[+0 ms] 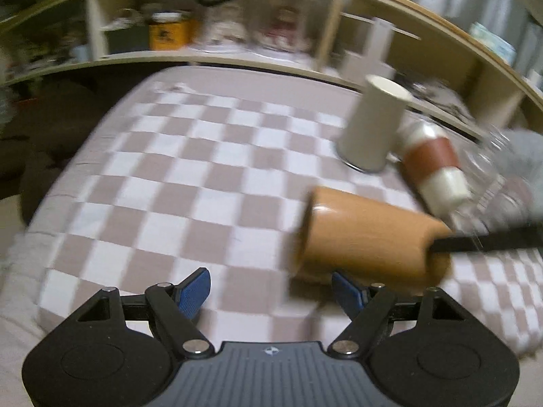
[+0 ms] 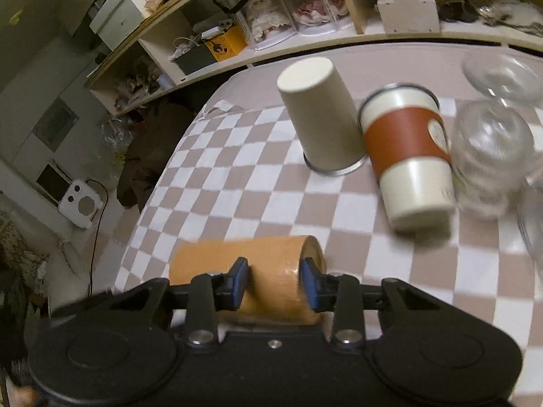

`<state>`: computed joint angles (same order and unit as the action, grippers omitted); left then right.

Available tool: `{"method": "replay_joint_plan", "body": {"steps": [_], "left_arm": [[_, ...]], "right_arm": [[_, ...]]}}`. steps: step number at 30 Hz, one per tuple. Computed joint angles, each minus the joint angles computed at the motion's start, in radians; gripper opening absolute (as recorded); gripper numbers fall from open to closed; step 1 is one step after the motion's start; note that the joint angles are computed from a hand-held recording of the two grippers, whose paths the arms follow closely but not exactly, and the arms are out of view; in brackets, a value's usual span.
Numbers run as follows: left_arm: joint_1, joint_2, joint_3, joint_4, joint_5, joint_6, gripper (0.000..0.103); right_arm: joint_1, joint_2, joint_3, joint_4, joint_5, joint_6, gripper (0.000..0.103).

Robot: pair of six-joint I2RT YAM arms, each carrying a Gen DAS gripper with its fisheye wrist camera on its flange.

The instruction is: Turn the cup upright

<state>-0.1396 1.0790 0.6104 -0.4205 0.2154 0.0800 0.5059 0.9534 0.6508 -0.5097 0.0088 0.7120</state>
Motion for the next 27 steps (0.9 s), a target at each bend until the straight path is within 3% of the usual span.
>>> {"method": "replay_joint_plan", "body": {"steps": [6, 9, 13, 17, 22, 27], "left_arm": [[0.06, 0.068, 0.045, 0.033, -0.007, -0.06, 0.079], [0.102, 0.073, 0.058, 0.012, 0.043, -0.077, 0.079], [0.183, 0.101, 0.096, -0.06, 0.164, -0.09, 0.079], [0.274, 0.172, 0.143, -0.13, 0.379, -0.142, 0.079], [0.269, 0.252, 0.159, -0.093, 0.462, -0.3, 0.081], [0.251, 0.323, 0.151, 0.021, 0.512, -0.523, 0.085]], "right_arm": [[0.144, -0.033, -0.061, 0.039, 0.055, 0.132, 0.031], [0.214, -0.008, -0.071, 0.084, 0.093, 0.19, 0.03], [0.286, 0.042, -0.078, 0.165, 0.104, 0.24, 0.026], [0.341, 0.088, -0.081, 0.223, 0.153, 0.277, 0.025], [0.393, 0.118, -0.083, 0.249, 0.208, 0.305, 0.025], [0.429, 0.13, -0.077, 0.245, 0.251, 0.309, 0.025]]}}
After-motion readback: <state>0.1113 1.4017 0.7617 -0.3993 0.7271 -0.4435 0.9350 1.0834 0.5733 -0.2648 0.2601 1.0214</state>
